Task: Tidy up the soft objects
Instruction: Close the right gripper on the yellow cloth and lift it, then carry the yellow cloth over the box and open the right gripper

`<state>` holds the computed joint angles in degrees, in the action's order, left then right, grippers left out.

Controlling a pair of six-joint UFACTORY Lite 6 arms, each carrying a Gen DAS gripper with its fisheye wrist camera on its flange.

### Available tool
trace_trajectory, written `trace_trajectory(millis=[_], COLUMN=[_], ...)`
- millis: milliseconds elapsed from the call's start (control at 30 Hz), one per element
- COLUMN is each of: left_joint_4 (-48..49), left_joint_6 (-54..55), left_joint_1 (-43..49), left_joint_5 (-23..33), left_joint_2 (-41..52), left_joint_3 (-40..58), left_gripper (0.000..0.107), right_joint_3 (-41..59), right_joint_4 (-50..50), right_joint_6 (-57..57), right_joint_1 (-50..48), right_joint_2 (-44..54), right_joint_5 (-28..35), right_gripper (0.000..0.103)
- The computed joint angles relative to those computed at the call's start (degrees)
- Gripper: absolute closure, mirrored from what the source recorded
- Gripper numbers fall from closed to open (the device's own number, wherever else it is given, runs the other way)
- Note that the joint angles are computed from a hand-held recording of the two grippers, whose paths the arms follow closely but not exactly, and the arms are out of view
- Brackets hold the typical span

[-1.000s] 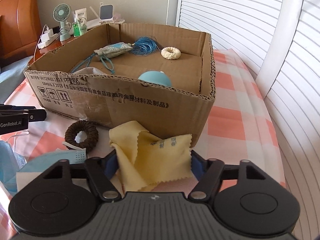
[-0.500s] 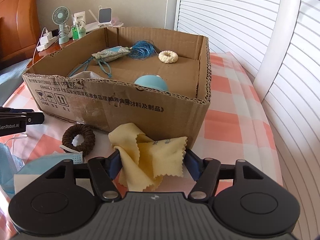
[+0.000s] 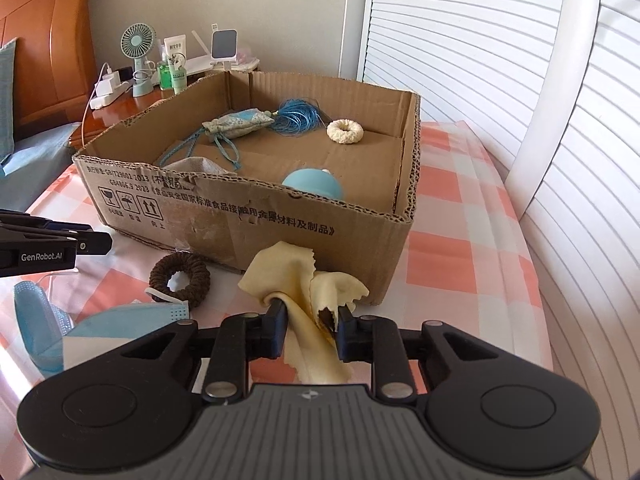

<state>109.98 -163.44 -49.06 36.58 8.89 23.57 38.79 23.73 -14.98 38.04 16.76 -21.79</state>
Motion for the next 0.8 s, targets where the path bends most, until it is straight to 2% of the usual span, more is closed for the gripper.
trace_trajectory(millis=[200, 567, 667, 800], left_joint_4=[-4.3, -20.1, -24.7, -24.9], left_joint_6=[5.6, 23.3, 30.2, 37.0], left_joint_1=[-2.5, -11.2, -13.4, -11.6], left_joint_5=[-0.8, 0.3, 1.5, 1.1], left_joint_2=[-5.9, -19.8, -23.6, -24.5], left_joint_3=[-2.2, -4.2, -2.9, 1.3], left_gripper=[0.087, 0.087, 0.087, 0.087], right_joint_3=[-3.8, -11.0, -12.1, -12.4], right_joint_4=[-0.8, -7.8, -9.9, -14.7], right_joint_6=[0.4, 5.0, 5.7, 8.5], right_joint_1=[-0.1, -1.4, -1.9, -3.1], right_joint_2=[-5.7, -20.3, -23.3, -25.9], right_joint_5=[0.7, 3.4, 4.2, 5.3], right_gripper=[0.075, 0.075, 0.075, 0.075])
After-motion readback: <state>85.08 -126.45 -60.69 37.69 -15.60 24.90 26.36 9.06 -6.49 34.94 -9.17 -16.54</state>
